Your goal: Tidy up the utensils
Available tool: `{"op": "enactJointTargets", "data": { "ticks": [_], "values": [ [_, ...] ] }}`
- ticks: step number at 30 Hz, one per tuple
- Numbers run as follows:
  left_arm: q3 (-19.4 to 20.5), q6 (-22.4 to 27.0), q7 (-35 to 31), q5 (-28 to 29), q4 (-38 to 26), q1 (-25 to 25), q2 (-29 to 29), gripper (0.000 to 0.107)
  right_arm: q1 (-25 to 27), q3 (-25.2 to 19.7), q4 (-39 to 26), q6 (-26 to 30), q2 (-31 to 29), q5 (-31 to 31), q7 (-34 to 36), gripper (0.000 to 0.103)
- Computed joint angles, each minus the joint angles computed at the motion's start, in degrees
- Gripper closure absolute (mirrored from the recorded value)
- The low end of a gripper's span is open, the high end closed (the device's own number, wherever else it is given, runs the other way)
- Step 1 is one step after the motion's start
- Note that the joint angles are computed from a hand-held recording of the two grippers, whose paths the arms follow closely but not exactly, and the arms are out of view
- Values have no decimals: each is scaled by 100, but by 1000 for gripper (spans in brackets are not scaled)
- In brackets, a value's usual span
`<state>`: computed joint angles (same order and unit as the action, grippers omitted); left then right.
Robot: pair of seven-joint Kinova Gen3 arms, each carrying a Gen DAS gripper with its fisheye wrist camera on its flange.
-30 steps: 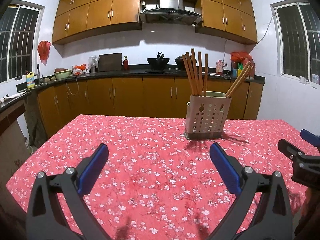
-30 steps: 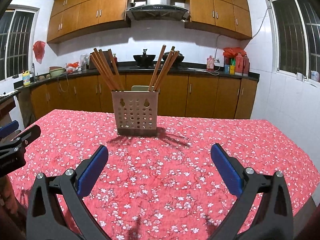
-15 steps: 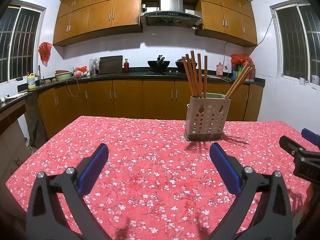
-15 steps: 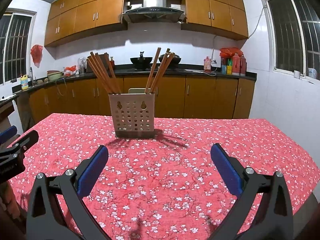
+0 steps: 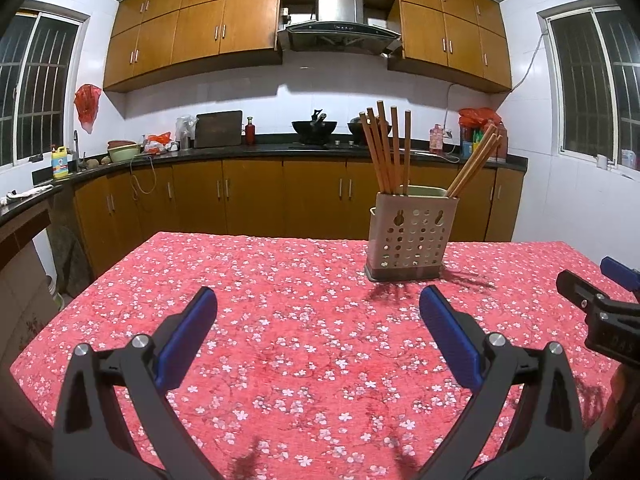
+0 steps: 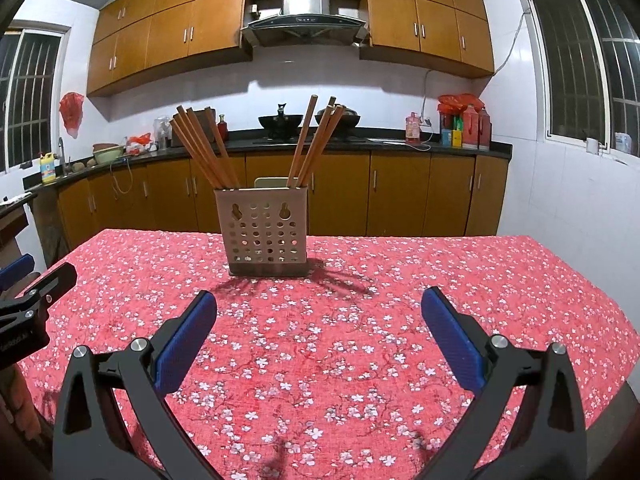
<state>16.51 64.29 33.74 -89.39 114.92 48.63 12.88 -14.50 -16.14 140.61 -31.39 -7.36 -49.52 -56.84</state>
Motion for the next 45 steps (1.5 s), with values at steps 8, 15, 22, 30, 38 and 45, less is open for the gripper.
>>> {"op": "enactJointTargets", "data": {
  "ticks": [8, 15, 22, 30, 38, 45],
  "values": [
    [-5, -67, -36, 12, -7, -30, -13, 8, 9, 11, 3, 15, -5, 35, -35, 2],
    [-10, -90, -56, 13, -13, -40, -6, 8, -6, -4, -7, 5, 11, -39, 0, 2],
    [-12, -85, -38, 12, -3, -39, 0, 8, -12, 7, -20, 23, 18, -58, 18, 2],
    [-15, -103, -37, 3, 6, -46, 7, 8, -9, 15, -30, 45, 15, -61, 29, 2],
    [-18, -129, -18, -8, 19, -52, 11, 8, 7, 17, -32, 65, 7, -44, 22, 2],
    [-18, -164, -4, -25, 40, -67, 10, 8, 14, 2, -32, 56, 28, -53, 13, 2]
  ]
}}
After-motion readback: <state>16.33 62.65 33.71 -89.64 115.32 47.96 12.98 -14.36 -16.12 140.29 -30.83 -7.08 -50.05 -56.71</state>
